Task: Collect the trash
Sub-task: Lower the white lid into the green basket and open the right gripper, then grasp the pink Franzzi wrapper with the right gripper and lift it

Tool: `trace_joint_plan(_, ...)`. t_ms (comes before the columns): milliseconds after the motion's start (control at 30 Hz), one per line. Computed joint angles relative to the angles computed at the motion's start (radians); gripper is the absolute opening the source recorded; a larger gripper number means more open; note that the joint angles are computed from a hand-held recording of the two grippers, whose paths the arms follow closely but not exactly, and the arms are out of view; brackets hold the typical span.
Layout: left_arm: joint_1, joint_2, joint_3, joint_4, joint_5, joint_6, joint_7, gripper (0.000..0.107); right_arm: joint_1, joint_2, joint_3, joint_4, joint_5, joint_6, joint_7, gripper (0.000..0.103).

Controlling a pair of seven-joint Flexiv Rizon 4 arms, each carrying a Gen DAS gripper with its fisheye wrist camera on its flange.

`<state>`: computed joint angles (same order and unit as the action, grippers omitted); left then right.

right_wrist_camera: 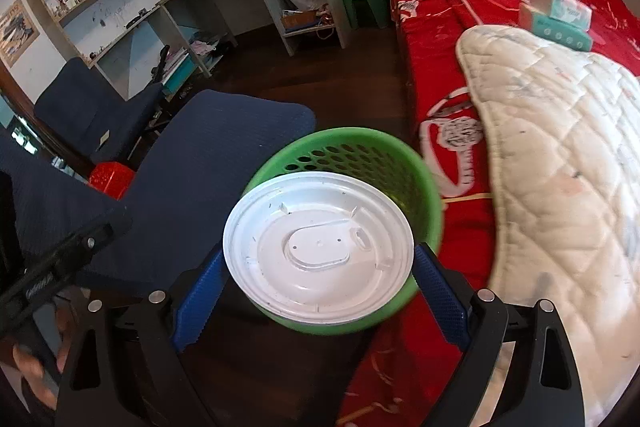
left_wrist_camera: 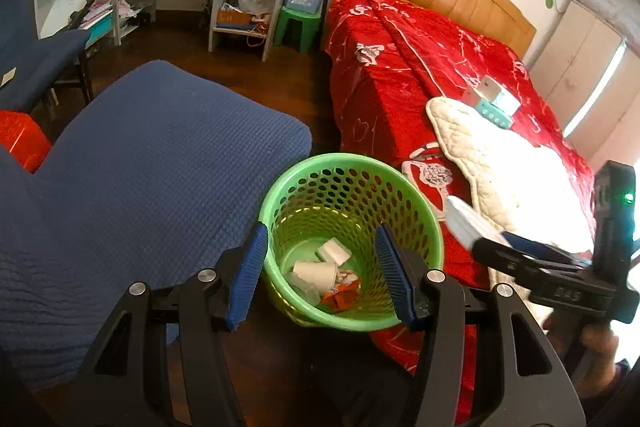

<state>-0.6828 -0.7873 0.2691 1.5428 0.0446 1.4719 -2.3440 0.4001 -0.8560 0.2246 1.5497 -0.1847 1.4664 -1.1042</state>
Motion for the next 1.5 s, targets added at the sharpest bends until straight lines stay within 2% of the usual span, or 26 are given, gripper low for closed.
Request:
trace_joint_plan(100, 0.005, -0.003, -0.007, -0.001, -0.001, -0.001, 0.002, 0.056, -0.03, -0.046, 0.068, -0.056, 0.017, -0.011, -0.021, 0.089)
trace_joint_plan(167, 0.012, -0.003, -0.017, 0.003, -0.004, 0.004, 0.006, 0.056, -0.021, -0.059, 0.068, -0.074, 0.027, -0.002, -0.019, 0.093)
trace_joint_plan(300, 0.02, -0.005, -0.032, 0.003, -0.012, 0.004, 0.018, 0.056, -0.015, -0.069, 0.074, -0.089, 0.039, 0.002, -0.018, 0.093)
trace_joint_plan(400, 0.016, -0.007, -0.03, -0.004, -0.012, 0.001, 0.026, 0.056, 0.007, -0.039, 0.033, -0.053, 0.034, 0.018, -0.009, 0.093)
trace_joint_plan(767, 0.014, -0.037, -0.072, -0.081, -0.016, -0.03, 0.077, 0.056, 0.053, 0.188, -0.194, 0.26, 0.012, 0.142, 0.119, 0.093)
trace_joint_plan(1000, 0.014, -0.066, -0.113, -0.154, -0.013, -0.064, 0.118, 0.056, 0.184, 0.333, -0.47, 0.487, 0.002, 0.22, 0.219, 0.093)
trace_joint_plan(1100, 0.018, -0.078, -0.133, -0.178, -0.015, -0.075, 0.136, 0.056, 0.224, 0.378, -0.565, 0.549, 0.011, 0.204, 0.258, 0.093)
trace_joint_plan(1300, 0.03, -0.1, -0.169, -0.206, -0.029, -0.072, 0.172, 0.056, 0.14, 0.452, -0.571, 0.58, -0.009, 0.112, 0.354, 0.093)
trace_joint_plan(1500, 0.039, -0.113, -0.182, -0.212, -0.05, -0.068, 0.197, 0.056, 0.0, 0.458, -0.477, 0.545, -0.01, -0.016, 0.429, 0.093)
